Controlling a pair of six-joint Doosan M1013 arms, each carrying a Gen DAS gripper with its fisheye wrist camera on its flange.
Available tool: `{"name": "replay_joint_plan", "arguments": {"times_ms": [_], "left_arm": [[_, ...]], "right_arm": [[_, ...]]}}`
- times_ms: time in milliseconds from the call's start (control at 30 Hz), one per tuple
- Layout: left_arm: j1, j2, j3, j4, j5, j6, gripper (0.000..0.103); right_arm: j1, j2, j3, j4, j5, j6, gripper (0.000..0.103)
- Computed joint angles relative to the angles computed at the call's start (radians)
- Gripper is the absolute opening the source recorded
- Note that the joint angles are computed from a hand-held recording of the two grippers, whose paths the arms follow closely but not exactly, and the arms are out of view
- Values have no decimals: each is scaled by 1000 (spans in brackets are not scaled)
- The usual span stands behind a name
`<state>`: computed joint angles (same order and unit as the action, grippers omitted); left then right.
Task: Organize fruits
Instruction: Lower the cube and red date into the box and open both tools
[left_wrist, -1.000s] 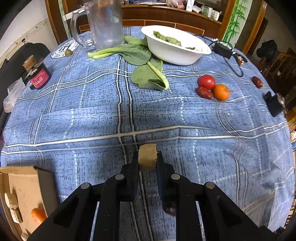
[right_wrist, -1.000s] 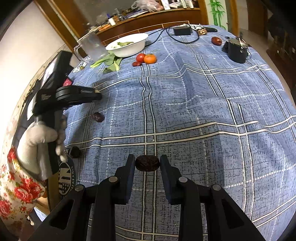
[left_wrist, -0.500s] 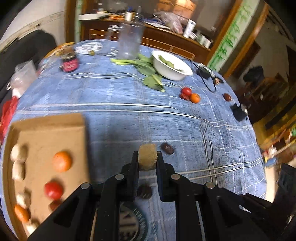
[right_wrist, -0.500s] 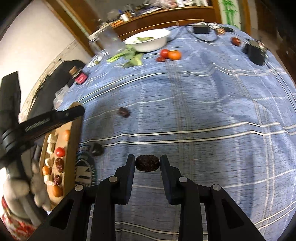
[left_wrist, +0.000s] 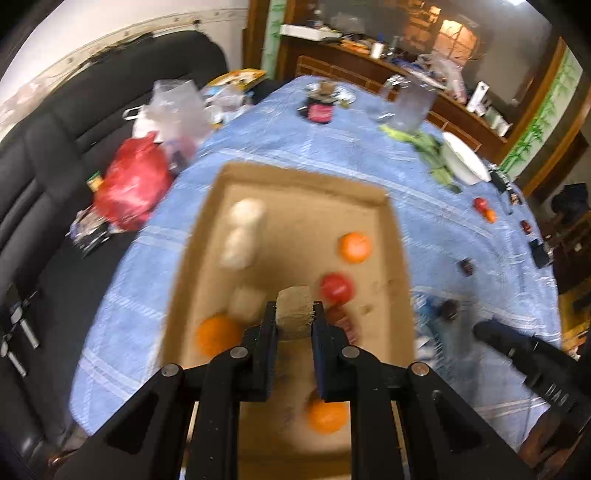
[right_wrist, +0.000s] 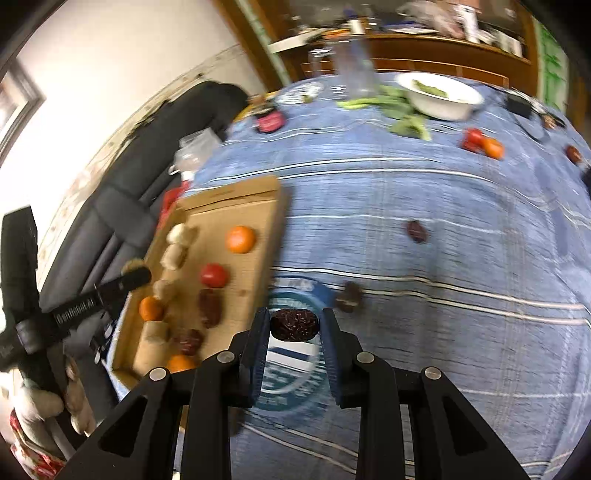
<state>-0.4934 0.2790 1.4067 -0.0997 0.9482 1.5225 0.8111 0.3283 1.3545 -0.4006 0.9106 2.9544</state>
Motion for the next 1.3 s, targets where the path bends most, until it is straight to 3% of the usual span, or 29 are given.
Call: {"name": "replay_joint_plan", "arguments": {"times_ms": [200,367,800,1000,1167,1300], "left_arm": [[24,-17,40,79,17,-7,16],[35,-12,57,115,40,-10,16],[31,5,55,124,73,25,17],[36,3,48,104,58,30,33],[39,-11,50,96,33,31,40],[32,-24,53,119,18,4,52]], "right_arm": [[-1,91,-120,113,-3,-190,30],[4,156,-207,178,52,-316,31],[-1,205,-251,210,124,-334,31],[-1,215,-264,198,151,-329,31],[0,211,-259,194,137,-321,31],[5,196,-245,167,111,-295,31]]}}
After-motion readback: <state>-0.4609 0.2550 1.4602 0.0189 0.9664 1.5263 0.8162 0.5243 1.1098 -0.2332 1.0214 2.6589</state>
